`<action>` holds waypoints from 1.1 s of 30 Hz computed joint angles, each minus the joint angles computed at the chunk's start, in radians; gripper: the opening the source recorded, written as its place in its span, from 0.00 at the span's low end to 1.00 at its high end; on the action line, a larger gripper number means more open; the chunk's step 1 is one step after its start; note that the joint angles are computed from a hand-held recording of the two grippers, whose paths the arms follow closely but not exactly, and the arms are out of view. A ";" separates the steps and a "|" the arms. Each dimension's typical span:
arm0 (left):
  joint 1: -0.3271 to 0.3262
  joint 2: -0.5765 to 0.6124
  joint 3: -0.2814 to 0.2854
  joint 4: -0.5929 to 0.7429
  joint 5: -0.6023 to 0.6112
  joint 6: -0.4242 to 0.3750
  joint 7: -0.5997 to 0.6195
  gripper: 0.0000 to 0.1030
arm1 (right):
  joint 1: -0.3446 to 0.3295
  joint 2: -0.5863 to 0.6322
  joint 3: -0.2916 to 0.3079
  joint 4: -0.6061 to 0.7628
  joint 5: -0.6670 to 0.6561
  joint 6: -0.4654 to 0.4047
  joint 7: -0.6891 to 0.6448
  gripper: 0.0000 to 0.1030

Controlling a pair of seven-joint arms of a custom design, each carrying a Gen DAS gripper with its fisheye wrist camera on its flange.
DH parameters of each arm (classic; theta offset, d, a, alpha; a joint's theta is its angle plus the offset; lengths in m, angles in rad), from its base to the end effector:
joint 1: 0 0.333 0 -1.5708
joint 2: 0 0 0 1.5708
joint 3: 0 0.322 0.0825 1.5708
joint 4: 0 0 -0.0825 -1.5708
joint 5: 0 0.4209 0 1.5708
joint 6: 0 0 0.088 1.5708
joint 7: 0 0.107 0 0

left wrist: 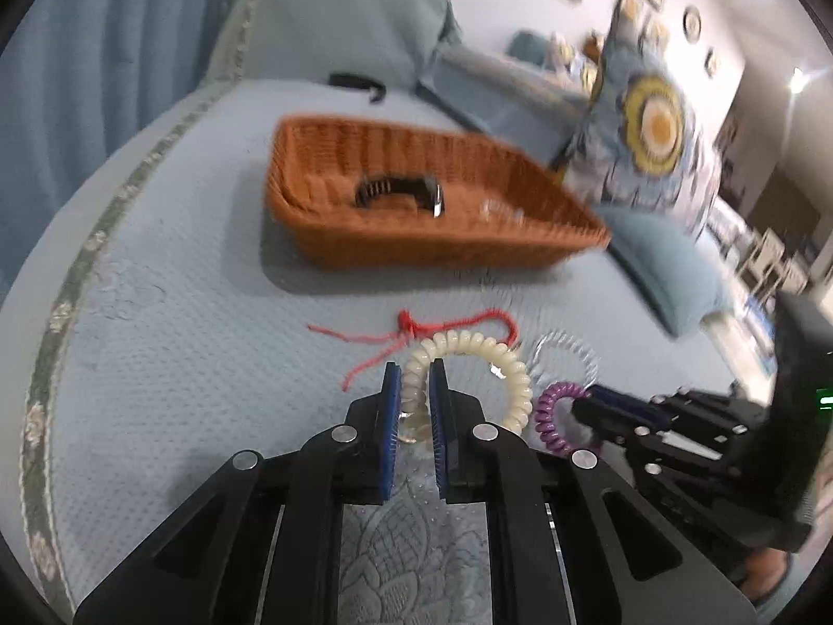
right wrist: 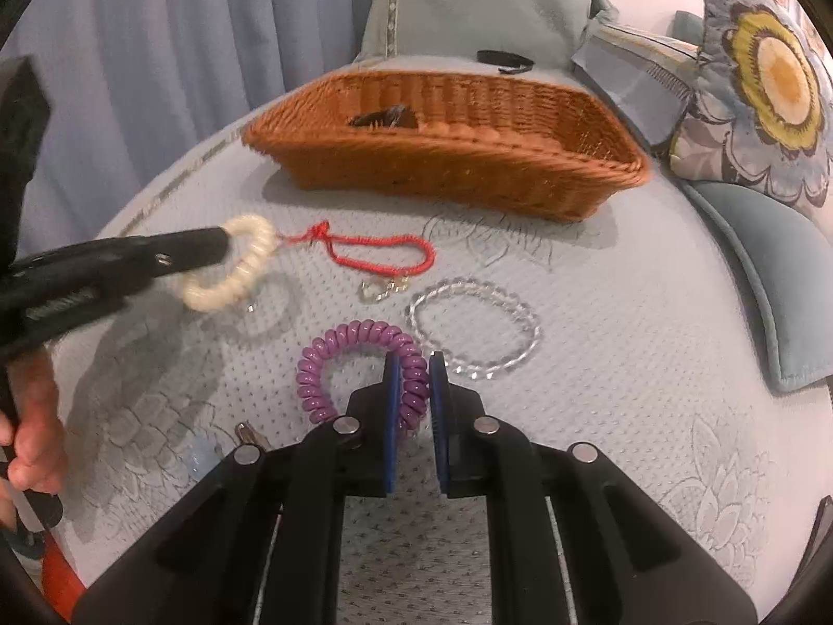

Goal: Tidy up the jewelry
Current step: 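Grasp the cream coil bracelet with the left tool while the right tool grasps the purple coil, then carry both coil bracelets into the basket and open both tools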

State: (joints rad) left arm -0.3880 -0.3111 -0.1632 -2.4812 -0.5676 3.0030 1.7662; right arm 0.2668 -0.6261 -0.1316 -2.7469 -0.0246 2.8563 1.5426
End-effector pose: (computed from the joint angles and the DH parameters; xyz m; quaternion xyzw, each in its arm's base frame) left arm 0.4500 -0.2349 0.4791 -0.5655 0.7145 -0.3932 0.1227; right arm 0.4139 0.0574 0.4703 -0.7166 0.5982 -0.2143 0.2878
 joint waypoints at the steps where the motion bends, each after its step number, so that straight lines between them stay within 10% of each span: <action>1: -0.007 -0.013 0.005 -0.009 -0.011 0.014 0.004 0.09 | -0.001 -0.008 -0.001 -0.003 0.001 0.007 0.000 0.09; 9: -0.078 -0.060 0.061 -0.028 -0.075 0.090 0.036 0.09 | 0.023 -0.064 -0.058 -0.017 0.030 0.070 -0.012 0.09; 21: 0.053 0.107 -0.032 0.207 0.097 0.085 -0.038 0.09 | 0.028 0.182 -0.116 0.305 0.079 0.099 -0.028 0.09; 27: 0.179 0.272 -0.101 0.365 0.363 0.066 -0.277 0.09 | 0.030 0.401 -0.120 0.509 0.206 0.012 -0.103 0.09; 33: 0.152 0.388 -0.031 0.465 0.684 -0.005 -0.553 0.09 | -0.024 0.569 -0.056 0.644 0.248 -0.096 -0.115 0.09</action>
State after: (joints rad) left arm -0.2361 0.0772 -0.1939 -2.0164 0.1165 2.9977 1.2135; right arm 0.2428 -0.0573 -0.1877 -2.1028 0.2234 2.7605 1.4275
